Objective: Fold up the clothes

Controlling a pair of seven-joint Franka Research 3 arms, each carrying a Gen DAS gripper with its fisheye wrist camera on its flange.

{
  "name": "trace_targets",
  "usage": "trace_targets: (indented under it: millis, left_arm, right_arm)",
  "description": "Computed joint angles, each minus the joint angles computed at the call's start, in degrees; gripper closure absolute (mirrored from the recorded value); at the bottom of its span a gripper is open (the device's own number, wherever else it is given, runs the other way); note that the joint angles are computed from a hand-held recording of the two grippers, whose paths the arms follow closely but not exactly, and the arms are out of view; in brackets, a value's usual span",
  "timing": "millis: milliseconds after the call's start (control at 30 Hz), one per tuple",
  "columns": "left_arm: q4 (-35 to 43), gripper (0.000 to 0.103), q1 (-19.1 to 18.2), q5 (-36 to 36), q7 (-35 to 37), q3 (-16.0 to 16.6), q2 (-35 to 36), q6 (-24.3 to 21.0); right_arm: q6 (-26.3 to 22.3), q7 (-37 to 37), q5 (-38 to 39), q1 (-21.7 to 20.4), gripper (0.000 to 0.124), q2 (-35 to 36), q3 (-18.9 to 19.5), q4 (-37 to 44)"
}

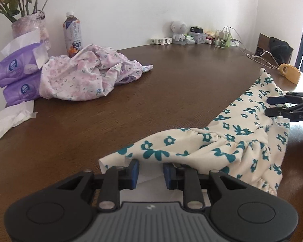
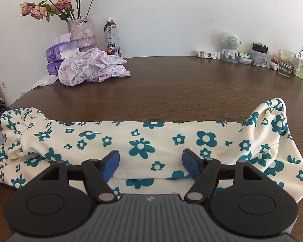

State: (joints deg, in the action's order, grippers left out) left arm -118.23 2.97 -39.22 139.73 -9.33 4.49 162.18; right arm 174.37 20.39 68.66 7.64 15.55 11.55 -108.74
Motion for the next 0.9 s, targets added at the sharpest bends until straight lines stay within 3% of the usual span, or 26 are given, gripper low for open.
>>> trace_targets:
  millis: [67,133,233,367,400,467,500,533,700,900]
  left_arm:
    - [-0.1,0.070,0.1,1.7,0.6,0.3,-0.5,-2.6]
    - [-0.8,0.057,-0.5,7.1,-2.0,0.9,-0.8,-2.8]
    - [-0.8,0.044,-0.4,9.3,-3.4,1.3,-0.6,-3.3]
    - [0.2,0.044,0.2,8.8,-3.4,1.3,-0.2,-5.7]
    - [0.4,0.047,0.1,9.6,-4.1,1.4,-0.3,-6.3]
    - [0.5,0.068,0.1,10.3,-5.0,1.4,-0.8,-7.4]
    - [0.7,0.097,0.2,9.9,-5.4,1.5,-1.0,-9.0]
    - [1.0,0.101,0.2,9.4,-5.7,1.7,-1.3,-10.6]
    - [-0.9,0.101,-0.6,5.6,-1.6,2.7,-5.3,-16.9]
    - [-2.3,0.100,-1.6,9.3,-5.7,4.2,-5.7,-15.8]
  right_arm:
    - [-0.1,0.0,0.0,-0.1,0.054,0.0,0.0,0.0]
    - [-0.3,0.1,-0.2,-0.1,0.053,0.0,-0.1,0.1]
    - [-0.2,0.2,-0.4,0.0,0.053,0.0,-0.1,0.0]
    - [-0.1,0.3,-0.5,0.0,0.053,0.0,0.0,0.0]
    - [0.0,0.3,-0.6,0.0,0.053,0.0,0.0,-0.1]
    - [0.0,0.3,-0.6,0.0,0.053,0.0,0.0,-0.1]
    - [0.0,0.4,-0.6,0.0,0.053,0.0,0.0,-0.1]
    - [0.1,0.4,-0.7,0.1,0.053,0.0,0.0,-0.1]
    - [0.0,0.3,-0.7,-0.1,0.053,-0.1,0.1,-0.2]
    - [0.0,0.7,-1.3,0.0,0.052,0.0,0.0,-0.1]
